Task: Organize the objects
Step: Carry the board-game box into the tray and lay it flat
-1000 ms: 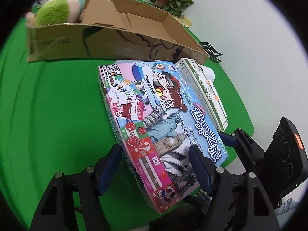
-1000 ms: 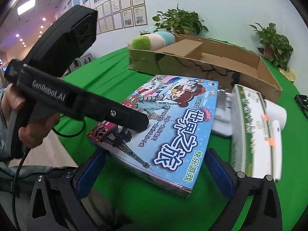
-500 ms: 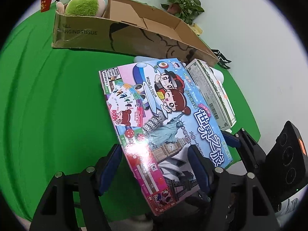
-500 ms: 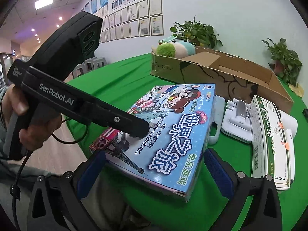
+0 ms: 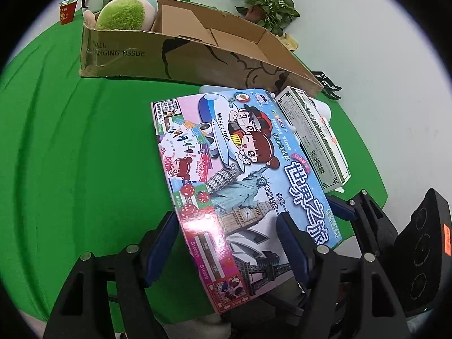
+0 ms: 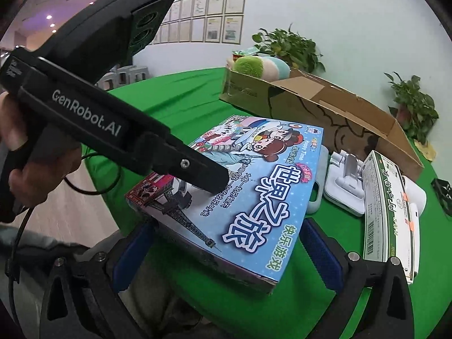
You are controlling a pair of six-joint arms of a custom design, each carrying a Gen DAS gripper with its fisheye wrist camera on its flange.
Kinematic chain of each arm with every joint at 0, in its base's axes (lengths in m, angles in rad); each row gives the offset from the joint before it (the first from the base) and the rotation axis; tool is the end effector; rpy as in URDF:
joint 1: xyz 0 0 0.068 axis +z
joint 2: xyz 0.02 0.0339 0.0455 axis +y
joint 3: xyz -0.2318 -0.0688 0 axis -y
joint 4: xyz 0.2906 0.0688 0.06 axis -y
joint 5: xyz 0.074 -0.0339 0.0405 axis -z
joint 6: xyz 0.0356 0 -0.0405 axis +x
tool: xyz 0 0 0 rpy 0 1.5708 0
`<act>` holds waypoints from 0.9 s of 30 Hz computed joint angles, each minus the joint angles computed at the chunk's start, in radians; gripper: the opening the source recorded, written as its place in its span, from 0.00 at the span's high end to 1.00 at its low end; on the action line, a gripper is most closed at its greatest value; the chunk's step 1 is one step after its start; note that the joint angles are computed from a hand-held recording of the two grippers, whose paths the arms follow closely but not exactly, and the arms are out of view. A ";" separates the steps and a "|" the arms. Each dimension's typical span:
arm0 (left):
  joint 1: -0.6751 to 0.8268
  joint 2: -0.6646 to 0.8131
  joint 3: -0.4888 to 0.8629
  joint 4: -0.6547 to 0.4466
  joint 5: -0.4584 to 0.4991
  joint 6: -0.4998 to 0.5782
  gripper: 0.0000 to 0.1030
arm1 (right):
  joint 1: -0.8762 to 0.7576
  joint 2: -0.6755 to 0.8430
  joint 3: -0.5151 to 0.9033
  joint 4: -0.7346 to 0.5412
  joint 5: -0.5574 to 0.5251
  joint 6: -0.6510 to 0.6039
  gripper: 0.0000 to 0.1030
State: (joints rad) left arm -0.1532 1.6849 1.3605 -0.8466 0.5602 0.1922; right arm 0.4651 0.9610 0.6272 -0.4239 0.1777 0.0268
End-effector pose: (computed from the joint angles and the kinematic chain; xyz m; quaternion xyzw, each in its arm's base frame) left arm 0.3741 -0.0769 0.2121 0.2159 0.9184 -0.2672 0.1961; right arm 0.2358 0.1113 0.1901 -0.1646 0.9006 0.0169 0.4019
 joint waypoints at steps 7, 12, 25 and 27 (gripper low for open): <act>-0.011 -0.086 -0.015 0.024 -0.033 -0.040 0.31 | -0.002 -0.026 0.025 0.003 0.005 0.071 0.01; -0.043 -0.133 0.028 0.058 -0.083 -0.054 0.31 | -0.012 -0.038 0.087 0.001 0.033 0.066 0.02; -0.110 0.109 0.465 0.082 -0.093 -0.080 0.31 | -0.153 0.104 0.348 0.084 0.047 -0.014 0.02; -0.120 0.172 0.556 0.077 -0.096 -0.091 0.31 | -0.186 0.151 0.402 0.093 0.034 -0.041 0.02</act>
